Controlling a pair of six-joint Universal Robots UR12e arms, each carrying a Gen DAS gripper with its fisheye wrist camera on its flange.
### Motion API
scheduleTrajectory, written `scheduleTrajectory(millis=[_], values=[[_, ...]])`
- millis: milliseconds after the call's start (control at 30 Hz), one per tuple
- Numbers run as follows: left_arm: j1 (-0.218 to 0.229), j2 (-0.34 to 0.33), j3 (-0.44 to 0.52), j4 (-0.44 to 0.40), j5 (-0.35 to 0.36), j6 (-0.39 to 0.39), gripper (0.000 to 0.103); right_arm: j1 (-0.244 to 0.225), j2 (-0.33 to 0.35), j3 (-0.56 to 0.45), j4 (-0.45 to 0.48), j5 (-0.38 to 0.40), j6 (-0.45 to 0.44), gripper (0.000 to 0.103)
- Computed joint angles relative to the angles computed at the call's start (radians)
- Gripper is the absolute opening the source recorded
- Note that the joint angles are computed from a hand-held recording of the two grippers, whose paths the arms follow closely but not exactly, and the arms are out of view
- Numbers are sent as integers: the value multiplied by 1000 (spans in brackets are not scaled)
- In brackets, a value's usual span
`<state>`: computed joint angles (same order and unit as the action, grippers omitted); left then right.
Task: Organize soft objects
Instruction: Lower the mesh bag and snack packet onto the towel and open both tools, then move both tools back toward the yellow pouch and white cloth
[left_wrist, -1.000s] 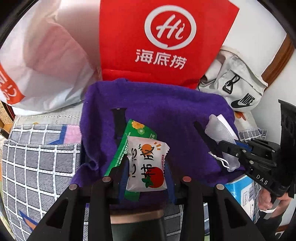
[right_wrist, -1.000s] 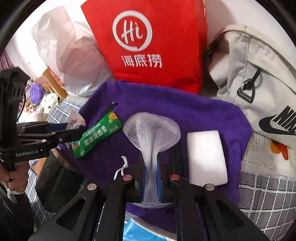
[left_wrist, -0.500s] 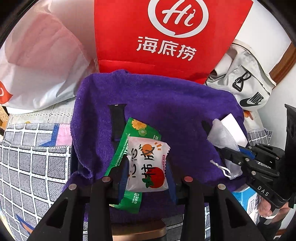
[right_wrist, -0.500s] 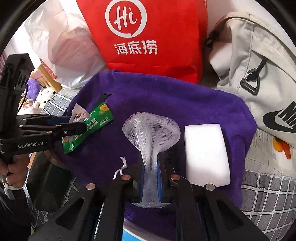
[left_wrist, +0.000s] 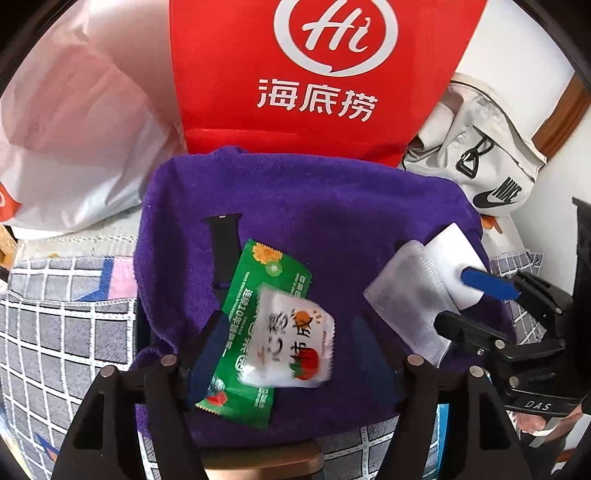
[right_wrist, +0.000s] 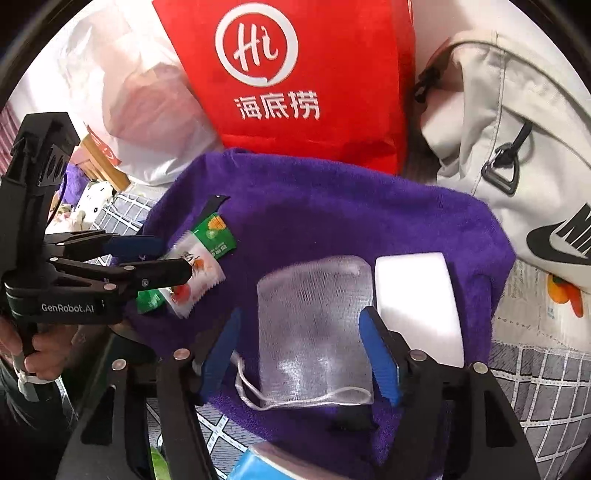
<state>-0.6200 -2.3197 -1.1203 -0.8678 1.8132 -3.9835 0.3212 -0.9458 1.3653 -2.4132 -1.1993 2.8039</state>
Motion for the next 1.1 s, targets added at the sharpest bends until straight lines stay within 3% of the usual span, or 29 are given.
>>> scheduleTrajectory(millis=[100, 300, 467, 667, 1000, 1100], values=[[-4, 9, -4, -7, 12, -19, 69, 4, -12, 12, -21, -15, 10, 74], [-24, 64, -77, 79, 62, -33, 69, 7, -67, 76, -100, -26, 11, 74], [-52, 116, -160, 218, 93, -40, 69, -1, -128, 161, -166, 24, 48, 74], [-83, 167, -227, 213, 98, -80, 69, -7, -207, 271, -160, 94, 55, 74], [-135, 232, -351, 204, 137, -207, 69, 36, -309, 423, -183, 1, -31, 74], [-149, 246, -392, 238, 135, -222, 69, 49, -323, 450, -195, -45, -31, 74]])
